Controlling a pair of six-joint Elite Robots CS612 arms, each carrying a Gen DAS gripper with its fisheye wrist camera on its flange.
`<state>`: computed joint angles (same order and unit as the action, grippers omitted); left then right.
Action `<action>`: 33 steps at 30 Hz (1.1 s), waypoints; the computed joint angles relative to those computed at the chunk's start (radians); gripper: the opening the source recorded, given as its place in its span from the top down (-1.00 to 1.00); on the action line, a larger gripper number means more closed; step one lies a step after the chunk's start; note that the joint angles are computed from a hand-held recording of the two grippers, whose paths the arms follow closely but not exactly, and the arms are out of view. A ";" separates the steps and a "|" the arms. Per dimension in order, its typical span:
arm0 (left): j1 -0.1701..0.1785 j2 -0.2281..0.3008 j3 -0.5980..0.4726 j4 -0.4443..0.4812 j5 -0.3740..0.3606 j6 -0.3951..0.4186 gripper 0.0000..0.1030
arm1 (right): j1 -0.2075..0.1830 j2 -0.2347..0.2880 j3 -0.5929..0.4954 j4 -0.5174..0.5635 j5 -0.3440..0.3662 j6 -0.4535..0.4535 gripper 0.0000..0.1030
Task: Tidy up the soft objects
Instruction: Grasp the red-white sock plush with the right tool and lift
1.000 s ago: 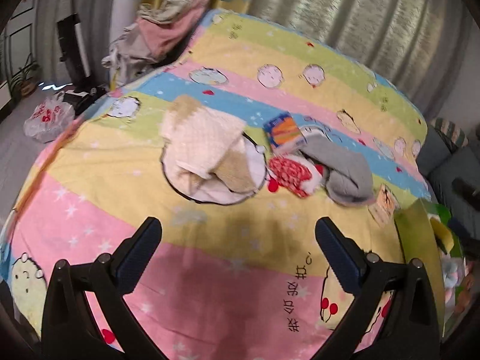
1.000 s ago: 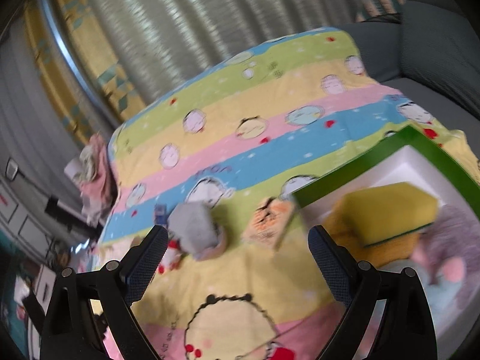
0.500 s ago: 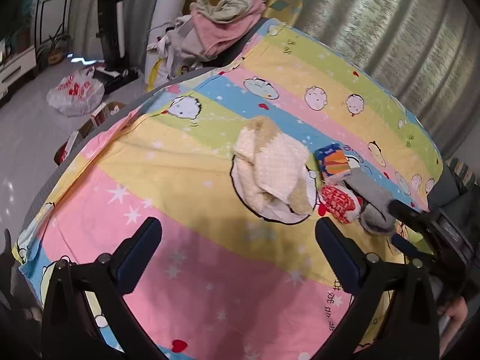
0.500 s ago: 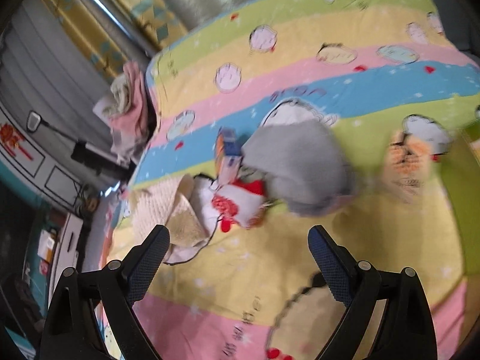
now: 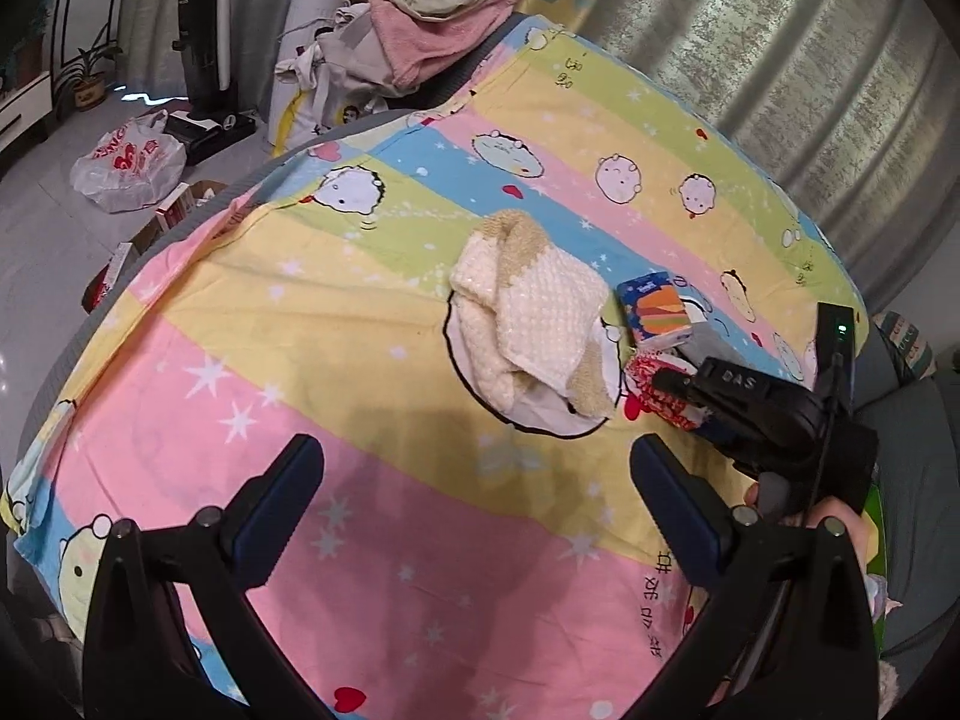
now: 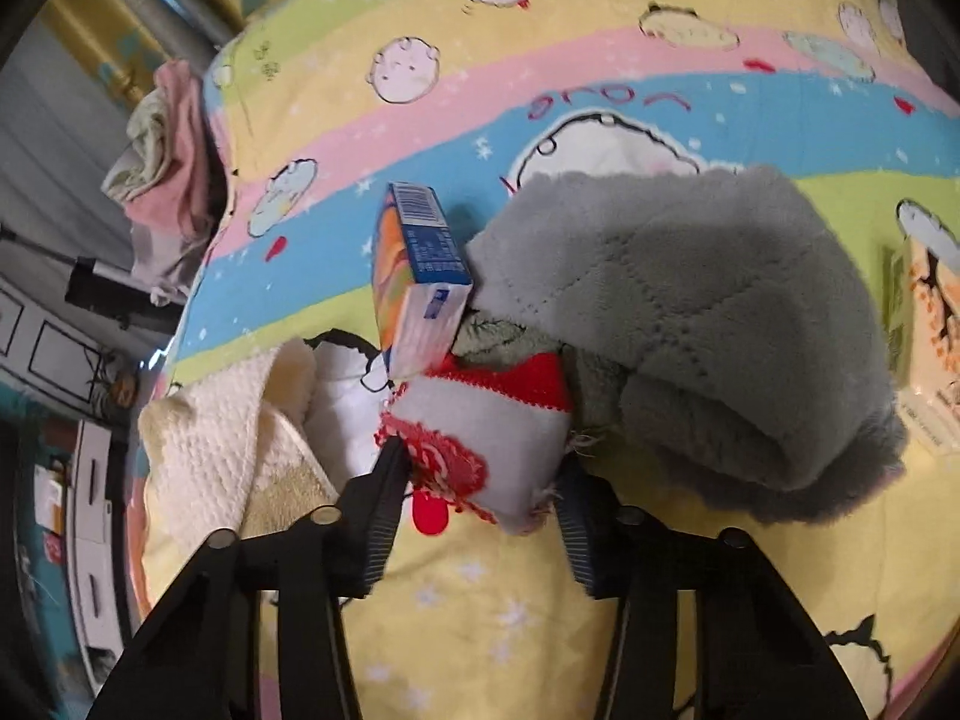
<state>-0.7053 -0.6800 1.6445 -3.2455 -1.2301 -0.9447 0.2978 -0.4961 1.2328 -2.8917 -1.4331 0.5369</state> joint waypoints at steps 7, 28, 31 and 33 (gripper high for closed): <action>-0.006 0.002 -0.009 0.011 0.001 0.012 -0.97 | -0.003 -0.086 0.161 -0.159 0.042 -0.091 0.11; -0.047 0.074 -0.123 -0.005 -0.233 0.193 -0.96 | -0.054 -0.199 0.391 -0.148 0.115 -0.138 -0.45; -0.049 0.087 -0.148 0.020 -0.255 0.199 -0.94 | -0.063 -0.206 0.417 -0.222 0.097 -0.082 -0.48; -0.048 0.097 -0.162 0.024 -0.290 0.199 -0.87 | -0.073 -0.210 0.433 -0.268 0.110 -0.047 -0.48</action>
